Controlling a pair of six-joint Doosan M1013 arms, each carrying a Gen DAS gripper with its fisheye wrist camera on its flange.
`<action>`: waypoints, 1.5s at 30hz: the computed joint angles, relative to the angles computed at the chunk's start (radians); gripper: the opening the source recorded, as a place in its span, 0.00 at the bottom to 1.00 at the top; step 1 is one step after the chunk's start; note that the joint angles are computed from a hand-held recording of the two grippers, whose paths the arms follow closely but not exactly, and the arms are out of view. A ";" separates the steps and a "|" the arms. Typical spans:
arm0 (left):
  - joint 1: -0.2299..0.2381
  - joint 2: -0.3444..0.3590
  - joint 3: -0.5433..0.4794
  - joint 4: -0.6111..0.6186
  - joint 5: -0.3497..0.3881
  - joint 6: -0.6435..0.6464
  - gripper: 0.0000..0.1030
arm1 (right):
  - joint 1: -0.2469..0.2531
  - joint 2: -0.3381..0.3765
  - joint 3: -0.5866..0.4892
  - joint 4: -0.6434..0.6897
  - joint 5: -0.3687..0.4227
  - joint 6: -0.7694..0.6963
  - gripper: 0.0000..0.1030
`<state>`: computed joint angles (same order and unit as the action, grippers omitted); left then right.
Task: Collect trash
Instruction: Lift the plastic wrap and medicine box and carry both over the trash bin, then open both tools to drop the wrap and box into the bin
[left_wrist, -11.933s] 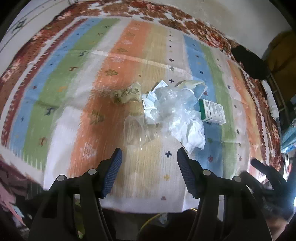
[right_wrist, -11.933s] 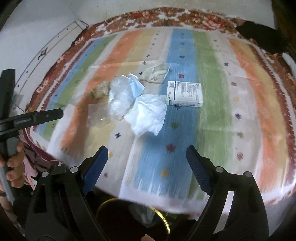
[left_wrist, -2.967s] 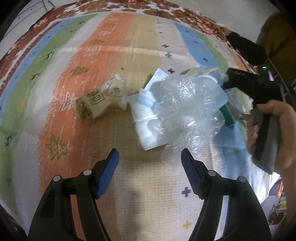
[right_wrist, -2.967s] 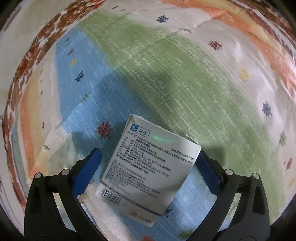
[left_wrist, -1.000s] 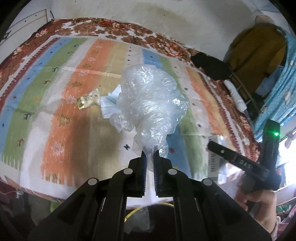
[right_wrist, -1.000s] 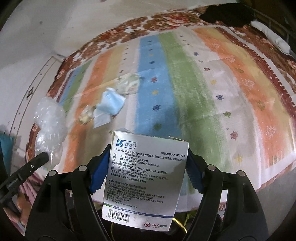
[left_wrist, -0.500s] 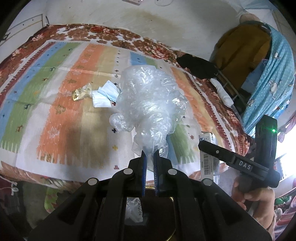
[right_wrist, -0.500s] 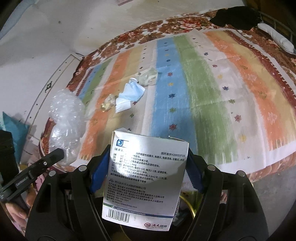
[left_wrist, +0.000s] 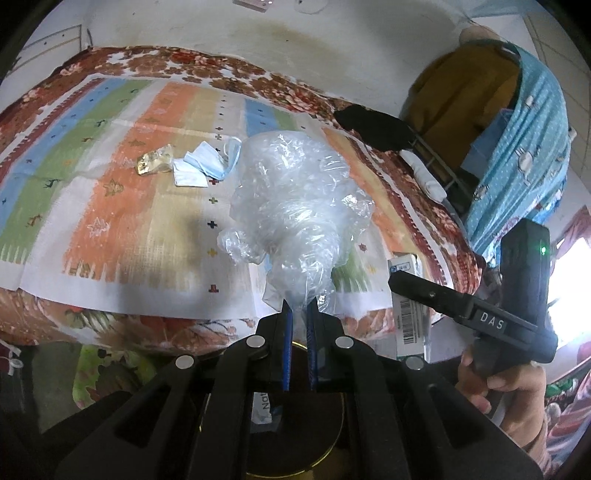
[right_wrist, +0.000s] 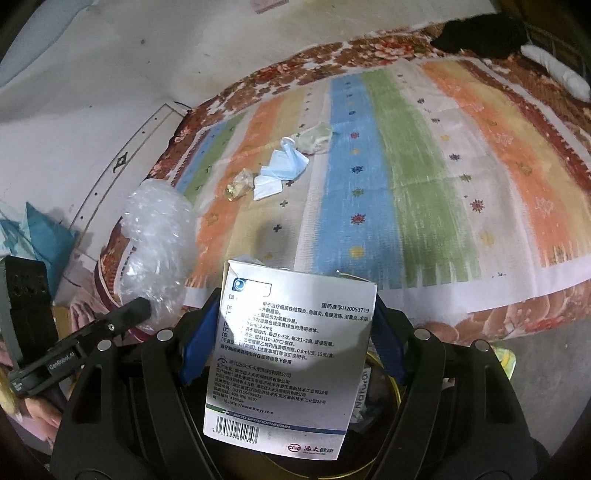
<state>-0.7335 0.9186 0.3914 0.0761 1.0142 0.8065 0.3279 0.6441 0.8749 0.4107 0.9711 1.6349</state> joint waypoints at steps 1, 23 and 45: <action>-0.004 -0.011 0.022 0.010 -0.013 0.002 0.06 | 0.002 -0.007 0.011 0.000 -0.005 -0.007 0.68; -0.067 -0.154 0.329 0.036 -0.086 0.001 0.06 | 0.070 -0.138 0.244 -0.141 -0.088 -0.049 0.68; -0.090 -0.119 0.292 0.004 0.067 -0.003 0.09 | 0.079 -0.158 0.290 -0.135 -0.063 -0.028 0.70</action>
